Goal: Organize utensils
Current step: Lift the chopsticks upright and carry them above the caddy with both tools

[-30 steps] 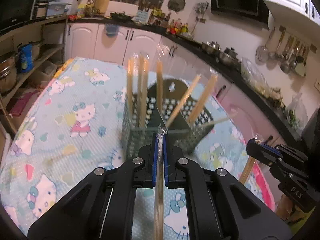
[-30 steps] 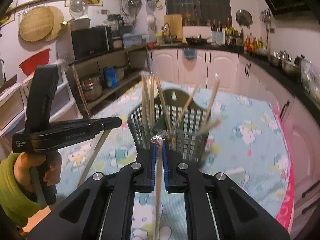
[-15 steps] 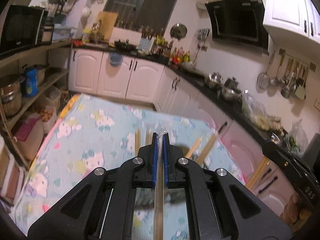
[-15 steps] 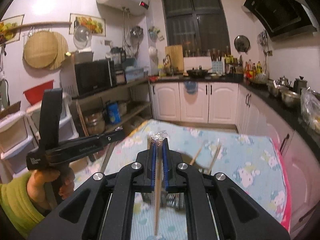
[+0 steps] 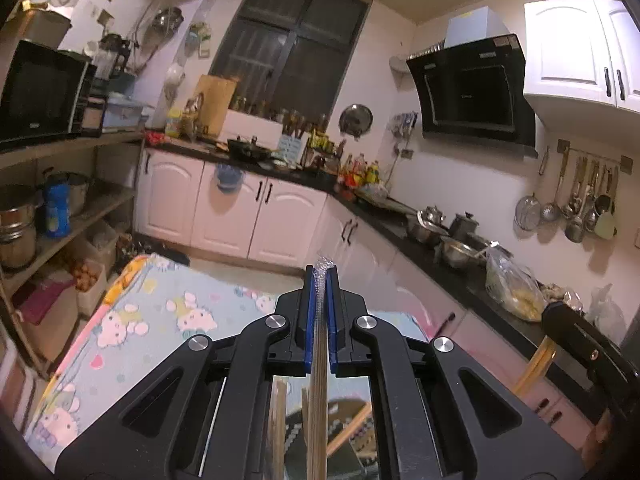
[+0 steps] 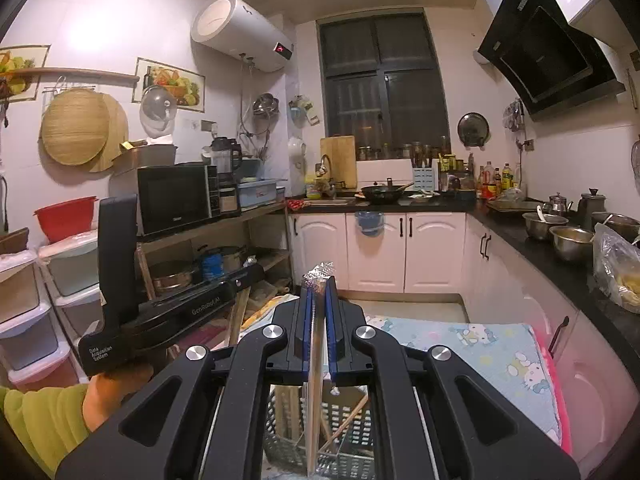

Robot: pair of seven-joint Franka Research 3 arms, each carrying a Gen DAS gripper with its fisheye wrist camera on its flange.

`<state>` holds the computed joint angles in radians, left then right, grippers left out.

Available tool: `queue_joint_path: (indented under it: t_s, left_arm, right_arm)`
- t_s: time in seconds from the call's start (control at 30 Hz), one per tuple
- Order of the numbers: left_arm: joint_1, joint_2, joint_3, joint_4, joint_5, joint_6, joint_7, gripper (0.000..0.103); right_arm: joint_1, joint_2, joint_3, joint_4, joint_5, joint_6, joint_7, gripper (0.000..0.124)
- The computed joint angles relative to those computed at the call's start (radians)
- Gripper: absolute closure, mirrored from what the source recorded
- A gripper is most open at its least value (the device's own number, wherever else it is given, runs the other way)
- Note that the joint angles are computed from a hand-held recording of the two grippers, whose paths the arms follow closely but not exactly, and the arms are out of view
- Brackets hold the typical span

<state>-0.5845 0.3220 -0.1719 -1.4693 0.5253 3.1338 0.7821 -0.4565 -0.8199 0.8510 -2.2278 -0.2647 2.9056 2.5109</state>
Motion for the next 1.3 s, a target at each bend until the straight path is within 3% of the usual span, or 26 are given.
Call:
queue_joint_path:
  t_s: [0.13, 0.27, 0.53, 0.67, 0.73, 0.8, 0.97, 1.1, 1.3]
  left_arm:
    - [-0.165, 0.033, 0.222, 0.056, 0.152, 0.031, -0.206, 0.102]
    - [-0.235, 0.074, 0.331, 0.118, 0.277, 0.038, -0.361, 0.102]
    - [-0.258, 0.153, 0.38, 0.228, 0.438, 0.001, -0.549, 0.102]
    - [-0.294, 0.18, 0.45, 0.266, 0.572, 0.007, -0.719, 0.102]
    - [-0.295, 0.188, 0.455, 0.277, 0.62, 0.01, -0.775, 0.102]
    - [-0.327, 0.199, 0.506, 0.3, 0.718, 0.012, -0.889, 0.102]
    - [-0.353, 0.23, 0.553, 0.366, 0.912, 0.013, -1.08, 0.102]
    - [-0.333, 0.254, 0.538, 0.408, 1.009, 0.033, -1.182, 0.102]
    - [-0.264, 0.269, 0.45, 0.419, 1.017, 0.044, -1.181, 0.102]
  right_arm:
    - [-0.04, -0.011, 0.013, -0.007, -0.005, 0.017, 0.019, 0.117]
    - [-0.077, -0.024, 0.029, -0.021, 0.002, 0.044, 0.035, 0.117]
    - [-0.142, -0.025, 0.074, -0.036, 0.02, 0.069, 0.04, 0.117]
    - [-0.179, -0.031, 0.095, -0.055, 0.033, 0.106, 0.048, 0.117]
    - [-0.197, -0.043, 0.105, -0.069, 0.046, 0.133, 0.053, 0.117]
    - [-0.212, -0.049, 0.114, -0.078, 0.06, 0.149, 0.049, 0.117]
    - [-0.243, -0.037, 0.143, -0.089, 0.091, 0.169, 0.03, 0.117]
    - [-0.266, -0.032, 0.168, -0.097, 0.113, 0.179, 0.023, 0.117]
    - [-0.301, -0.024, 0.205, -0.102, 0.138, 0.207, 0.014, 0.117]
